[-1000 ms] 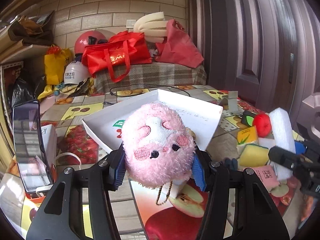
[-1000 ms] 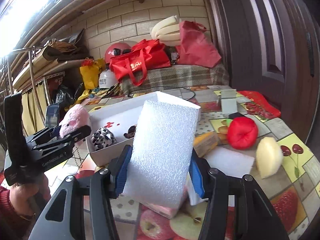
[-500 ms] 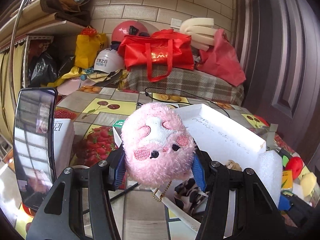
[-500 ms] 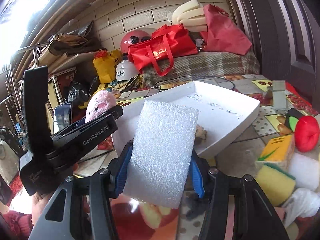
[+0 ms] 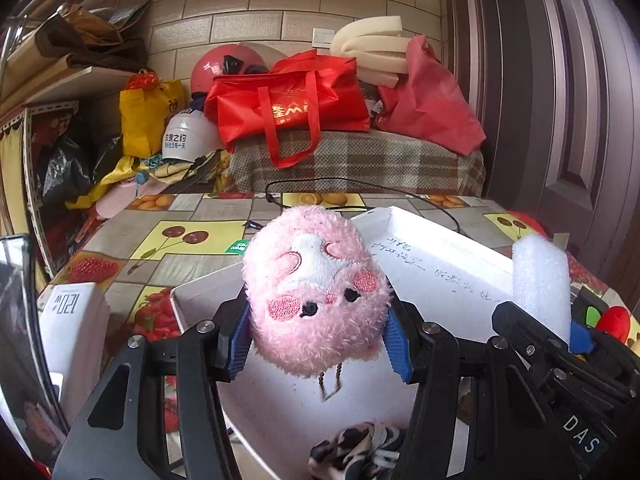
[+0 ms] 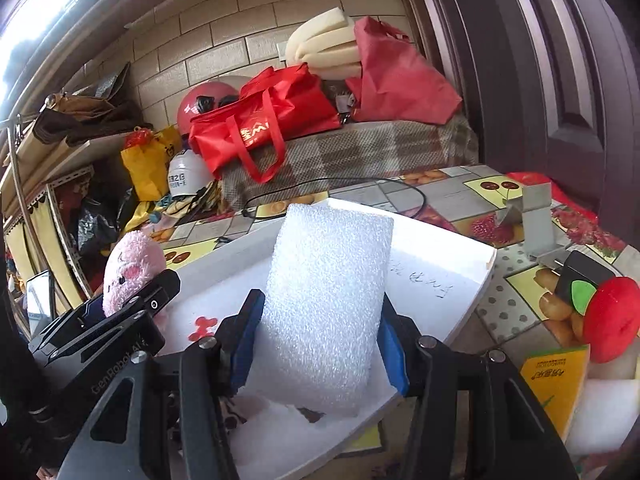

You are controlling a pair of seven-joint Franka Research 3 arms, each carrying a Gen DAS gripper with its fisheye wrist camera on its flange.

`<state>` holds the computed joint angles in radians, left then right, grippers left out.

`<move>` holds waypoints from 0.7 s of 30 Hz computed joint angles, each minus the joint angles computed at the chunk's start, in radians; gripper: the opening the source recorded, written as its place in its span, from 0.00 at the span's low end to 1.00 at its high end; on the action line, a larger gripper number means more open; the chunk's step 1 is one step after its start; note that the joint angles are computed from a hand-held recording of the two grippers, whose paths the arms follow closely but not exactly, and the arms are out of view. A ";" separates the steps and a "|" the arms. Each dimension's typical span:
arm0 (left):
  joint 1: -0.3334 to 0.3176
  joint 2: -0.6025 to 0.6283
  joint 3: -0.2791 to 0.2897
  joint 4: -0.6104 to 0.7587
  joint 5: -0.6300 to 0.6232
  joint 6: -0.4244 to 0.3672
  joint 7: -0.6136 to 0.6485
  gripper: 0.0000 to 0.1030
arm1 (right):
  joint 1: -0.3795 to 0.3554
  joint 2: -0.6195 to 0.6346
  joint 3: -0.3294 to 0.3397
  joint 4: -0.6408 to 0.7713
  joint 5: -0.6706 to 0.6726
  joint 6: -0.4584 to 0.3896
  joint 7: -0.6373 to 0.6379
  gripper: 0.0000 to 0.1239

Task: Organize soft objects
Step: 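Carry the pig with the left tool into the tray while the right tool releases the foam there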

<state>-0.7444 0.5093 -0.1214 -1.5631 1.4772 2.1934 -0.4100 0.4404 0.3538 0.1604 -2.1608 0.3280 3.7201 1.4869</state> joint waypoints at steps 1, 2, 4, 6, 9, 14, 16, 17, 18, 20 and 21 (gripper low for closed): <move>0.006 0.013 -0.003 0.020 -0.012 0.008 0.028 0.54 | 0.004 0.004 -0.006 0.011 0.016 -0.012 -0.004 0.43; 0.005 0.021 -0.003 0.032 -0.025 0.004 0.045 0.54 | 0.007 0.008 -0.009 0.020 0.026 -0.022 -0.007 0.43; 0.007 0.009 0.005 0.015 -0.023 0.022 0.021 0.54 | 0.030 0.013 -0.024 0.033 0.064 -0.030 -0.034 0.44; 0.013 0.000 0.007 0.001 -0.021 0.038 -0.007 0.55 | 0.026 0.014 -0.019 0.036 0.060 -0.032 -0.038 0.45; 0.015 -0.003 0.006 -0.004 -0.030 0.028 -0.026 0.56 | 0.068 0.018 -0.042 0.048 0.113 -0.024 -0.104 0.45; 0.001 -0.025 0.005 -0.035 -0.043 -0.064 -0.130 0.91 | 0.106 0.027 -0.064 0.084 0.217 -0.060 -0.188 0.64; 0.014 -0.042 -0.001 -0.062 -0.027 -0.044 -0.173 1.00 | 0.082 0.026 -0.048 0.085 0.221 -0.075 -0.164 0.70; 0.018 -0.042 -0.005 -0.063 -0.025 -0.045 -0.176 1.00 | 0.060 0.023 -0.032 0.078 0.196 -0.075 -0.139 0.71; 0.019 -0.042 -0.009 -0.063 -0.024 -0.051 -0.177 1.00 | 0.063 0.023 -0.035 0.078 0.197 -0.073 -0.140 0.72; 0.022 -0.043 -0.014 -0.065 -0.018 -0.056 -0.182 1.00 | 0.083 0.027 -0.051 0.079 0.222 -0.059 -0.161 0.72; 0.023 -0.044 -0.016 -0.066 -0.016 -0.056 -0.184 1.00 | 0.084 0.028 -0.052 0.079 0.225 -0.051 -0.165 0.72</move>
<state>-0.7212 0.4656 -0.1369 -1.6291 1.4615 2.1377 -0.5939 0.5246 0.3820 0.1084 -2.0816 0.5526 3.6687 1.3215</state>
